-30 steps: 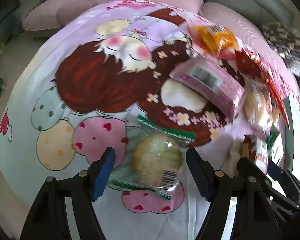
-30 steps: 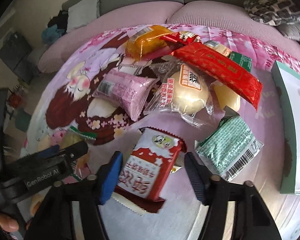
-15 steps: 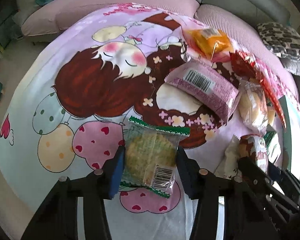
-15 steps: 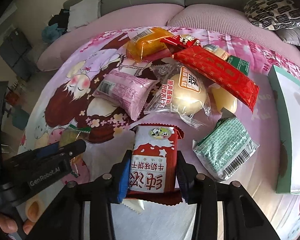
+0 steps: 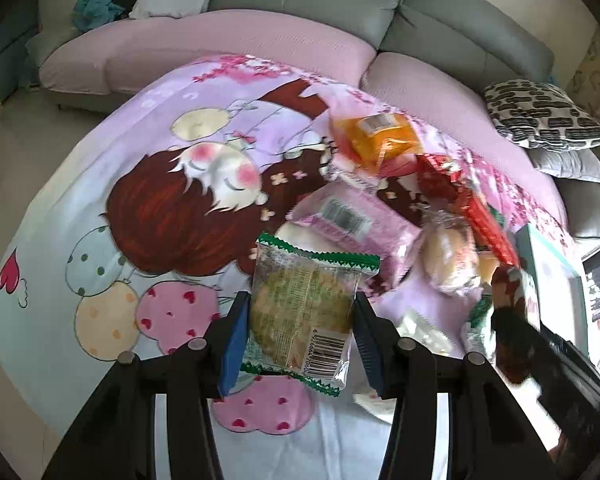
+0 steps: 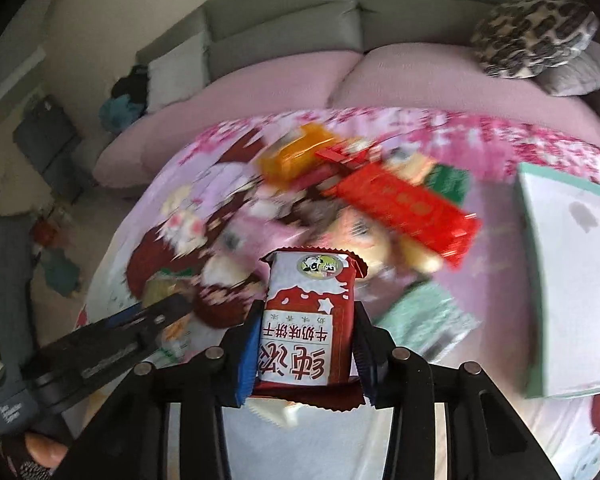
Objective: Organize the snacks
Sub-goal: 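Carry both packs into the teal-rimmed tray and open both tools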
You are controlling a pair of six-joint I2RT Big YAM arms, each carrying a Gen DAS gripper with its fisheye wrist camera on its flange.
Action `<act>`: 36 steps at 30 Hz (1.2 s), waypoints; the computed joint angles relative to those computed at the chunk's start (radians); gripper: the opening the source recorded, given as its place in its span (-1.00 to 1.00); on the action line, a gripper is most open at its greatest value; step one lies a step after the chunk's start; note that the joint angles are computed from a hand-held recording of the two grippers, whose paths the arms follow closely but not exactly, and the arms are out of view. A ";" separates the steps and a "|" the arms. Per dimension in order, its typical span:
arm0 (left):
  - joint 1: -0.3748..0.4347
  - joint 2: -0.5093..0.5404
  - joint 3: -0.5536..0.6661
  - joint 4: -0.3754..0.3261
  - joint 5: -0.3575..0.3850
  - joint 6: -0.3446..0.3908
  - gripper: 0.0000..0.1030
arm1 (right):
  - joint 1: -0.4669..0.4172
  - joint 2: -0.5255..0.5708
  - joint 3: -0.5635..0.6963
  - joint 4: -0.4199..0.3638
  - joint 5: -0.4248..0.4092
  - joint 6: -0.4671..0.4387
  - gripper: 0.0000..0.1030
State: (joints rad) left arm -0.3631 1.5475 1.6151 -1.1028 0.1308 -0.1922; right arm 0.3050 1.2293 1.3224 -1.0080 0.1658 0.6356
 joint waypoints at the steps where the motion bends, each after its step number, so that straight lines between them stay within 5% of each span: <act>1: -0.004 0.001 0.009 -0.006 0.013 -0.004 0.00 | -0.017 -0.012 -0.008 -0.007 0.018 0.009 -0.16; 9: -0.108 0.035 0.092 -0.013 0.012 0.028 0.00 | -0.189 -0.101 -0.081 -0.042 0.127 0.058 -0.16; 24: -0.365 0.261 0.411 -0.103 0.031 0.150 0.00 | -0.468 -0.201 -0.208 -0.012 0.097 0.070 -0.16; 36: -0.465 0.501 0.696 -0.239 0.009 0.136 0.00 | -0.584 -0.231 -0.265 0.011 0.045 0.067 -0.15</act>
State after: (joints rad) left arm -0.8281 2.0488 2.3109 -1.3415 0.1396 -0.0561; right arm -0.2787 0.9982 1.0570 -0.9971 0.2105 0.7022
